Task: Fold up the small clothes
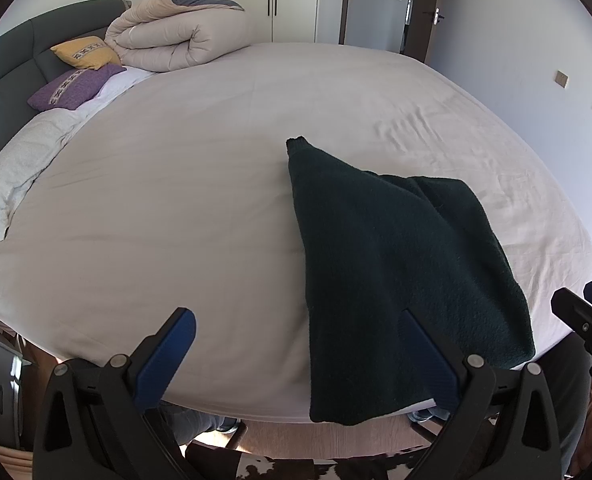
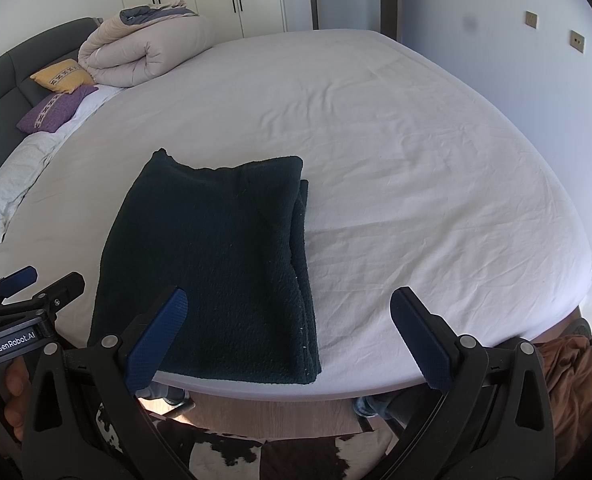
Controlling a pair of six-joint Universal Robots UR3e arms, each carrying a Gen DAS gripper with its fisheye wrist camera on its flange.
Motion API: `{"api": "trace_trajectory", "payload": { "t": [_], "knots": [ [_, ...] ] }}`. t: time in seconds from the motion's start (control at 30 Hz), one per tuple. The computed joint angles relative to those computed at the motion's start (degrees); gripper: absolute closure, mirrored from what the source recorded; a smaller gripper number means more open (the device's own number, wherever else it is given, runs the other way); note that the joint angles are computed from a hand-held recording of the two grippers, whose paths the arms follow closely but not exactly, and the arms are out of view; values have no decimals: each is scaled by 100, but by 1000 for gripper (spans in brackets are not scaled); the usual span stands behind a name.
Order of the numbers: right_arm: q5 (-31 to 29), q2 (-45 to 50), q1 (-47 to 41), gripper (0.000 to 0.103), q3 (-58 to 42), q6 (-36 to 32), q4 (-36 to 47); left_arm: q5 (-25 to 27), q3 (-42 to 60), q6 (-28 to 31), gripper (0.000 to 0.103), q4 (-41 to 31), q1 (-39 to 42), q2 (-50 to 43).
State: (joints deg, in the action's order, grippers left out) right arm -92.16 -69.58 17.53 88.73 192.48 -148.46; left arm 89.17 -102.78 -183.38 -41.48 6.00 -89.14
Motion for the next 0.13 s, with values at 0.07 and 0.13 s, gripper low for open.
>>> {"api": "trace_trajectory", "payload": {
  "t": [0.07, 0.13],
  "knots": [
    [15, 13, -3, 0, -9, -7, 17, -14, -23, -16, 0, 12, 0, 4],
    [31, 22, -7, 0, -9, -12, 20, 4, -27, -1, 0, 28, -8, 2]
  ]
}}
